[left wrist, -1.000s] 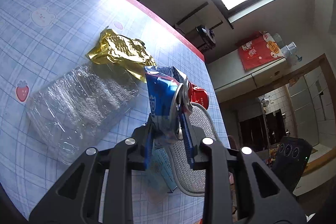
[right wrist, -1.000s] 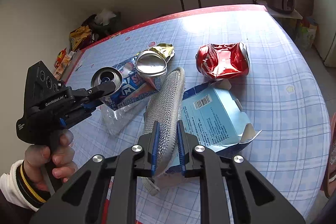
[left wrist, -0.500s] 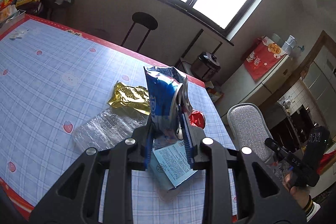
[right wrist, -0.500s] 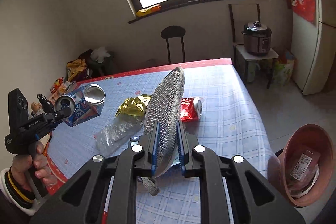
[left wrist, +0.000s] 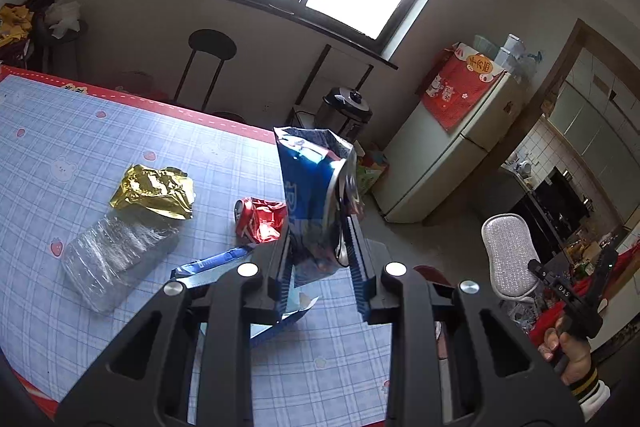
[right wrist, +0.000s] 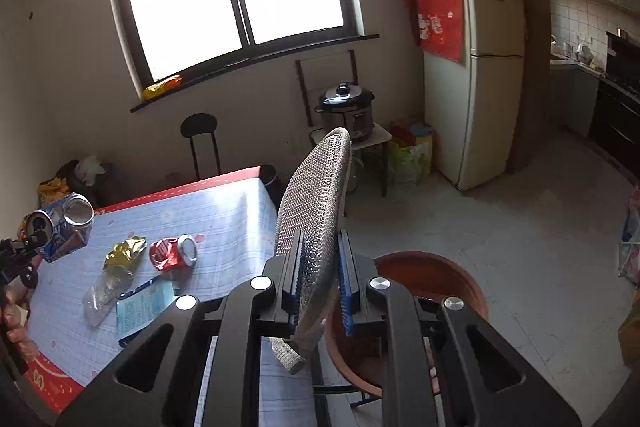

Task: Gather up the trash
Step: 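Lift the sponge and can and carry both tools over the bucket, then open the right tool over the bucket to drop the sponge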

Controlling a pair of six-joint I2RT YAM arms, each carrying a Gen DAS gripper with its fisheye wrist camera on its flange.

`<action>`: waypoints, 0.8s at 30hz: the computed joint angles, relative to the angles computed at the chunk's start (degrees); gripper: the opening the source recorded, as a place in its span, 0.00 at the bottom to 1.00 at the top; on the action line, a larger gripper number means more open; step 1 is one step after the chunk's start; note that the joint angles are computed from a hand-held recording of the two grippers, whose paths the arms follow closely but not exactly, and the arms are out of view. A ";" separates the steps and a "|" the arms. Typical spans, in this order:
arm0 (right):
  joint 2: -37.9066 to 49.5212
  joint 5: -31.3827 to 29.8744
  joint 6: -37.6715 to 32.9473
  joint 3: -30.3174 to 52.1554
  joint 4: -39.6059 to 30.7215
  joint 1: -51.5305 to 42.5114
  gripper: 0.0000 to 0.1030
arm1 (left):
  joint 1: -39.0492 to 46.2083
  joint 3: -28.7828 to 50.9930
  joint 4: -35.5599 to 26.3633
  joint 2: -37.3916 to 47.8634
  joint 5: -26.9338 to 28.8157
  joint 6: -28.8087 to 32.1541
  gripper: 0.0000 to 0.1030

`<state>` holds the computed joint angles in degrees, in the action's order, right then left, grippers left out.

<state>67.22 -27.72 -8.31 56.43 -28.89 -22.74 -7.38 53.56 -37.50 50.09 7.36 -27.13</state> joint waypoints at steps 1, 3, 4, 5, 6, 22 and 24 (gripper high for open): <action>0.93 -0.82 -1.00 0.20 0.18 -2.02 0.16 | -2.82 0.40 0.36 0.68 -2.15 -1.18 0.28; 3.54 -2.40 -2.76 1.34 0.75 -5.43 0.16 | -7.86 1.12 1.06 2.08 -5.99 -3.17 0.28; 4.54 -2.87 -3.38 1.69 1.01 -6.45 0.16 | -9.67 1.32 1.58 2.78 -7.31 -3.86 0.28; 5.70 -3.07 -3.77 2.23 1.32 -7.08 0.16 | -11.57 1.77 1.82 3.46 -8.82 -4.61 0.28; 6.54 -3.48 -4.16 2.56 1.39 -7.62 0.16 | -13.21 2.12 2.02 4.00 -10.13 -5.23 0.28; 10.96 -6.10 -4.15 8.49 0.30 -9.73 0.81 | -24.85 7.40 3.18 10.73 -17.47 -8.07 0.27; 10.14 -6.23 -4.38 8.59 -0.40 -11.38 0.90 | -25.77 8.34 3.86 12.17 -16.99 -7.29 0.27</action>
